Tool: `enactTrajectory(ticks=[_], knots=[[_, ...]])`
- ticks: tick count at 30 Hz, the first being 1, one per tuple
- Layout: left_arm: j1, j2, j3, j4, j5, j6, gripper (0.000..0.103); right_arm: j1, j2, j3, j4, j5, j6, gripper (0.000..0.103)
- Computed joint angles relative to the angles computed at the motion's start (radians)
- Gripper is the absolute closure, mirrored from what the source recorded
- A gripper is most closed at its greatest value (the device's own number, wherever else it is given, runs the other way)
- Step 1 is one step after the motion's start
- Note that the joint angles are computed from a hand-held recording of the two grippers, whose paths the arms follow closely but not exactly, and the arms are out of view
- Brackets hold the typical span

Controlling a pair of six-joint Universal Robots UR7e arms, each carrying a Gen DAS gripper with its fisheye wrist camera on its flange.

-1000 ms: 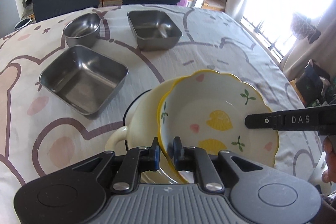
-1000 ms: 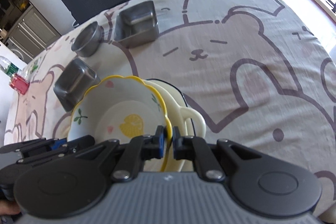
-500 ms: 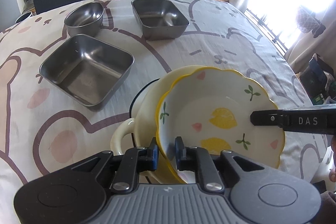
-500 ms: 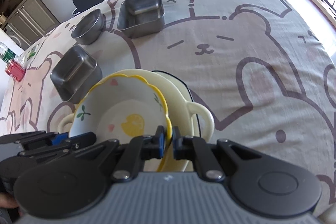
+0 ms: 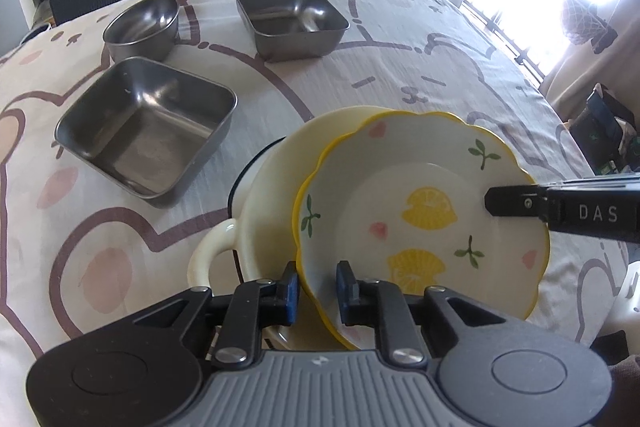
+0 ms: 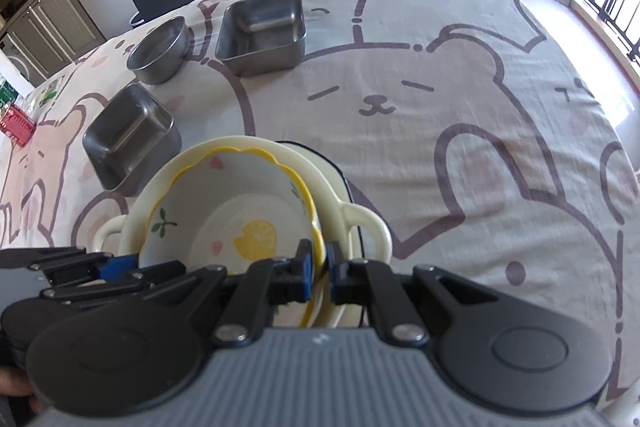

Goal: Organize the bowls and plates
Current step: 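Lower the lemon-print bowl into the cream bowl with both grippers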

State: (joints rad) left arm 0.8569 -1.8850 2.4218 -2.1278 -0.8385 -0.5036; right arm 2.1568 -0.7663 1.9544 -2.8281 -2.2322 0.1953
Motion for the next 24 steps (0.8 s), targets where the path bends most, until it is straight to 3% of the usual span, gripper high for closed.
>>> enactTrajectory(ticks=[9,24], knots=[[0.017,-0.019,-0.018,-0.007,-0.033,0.022,0.084,-0.006,0.005,-0.007,0.006,0.0,-0.01,0.095],[-0.003,-0.071,-0.016,0.037,-0.006,0.016,0.089,-0.051,0.032,-0.064,0.113,0.072,0.004,0.092]])
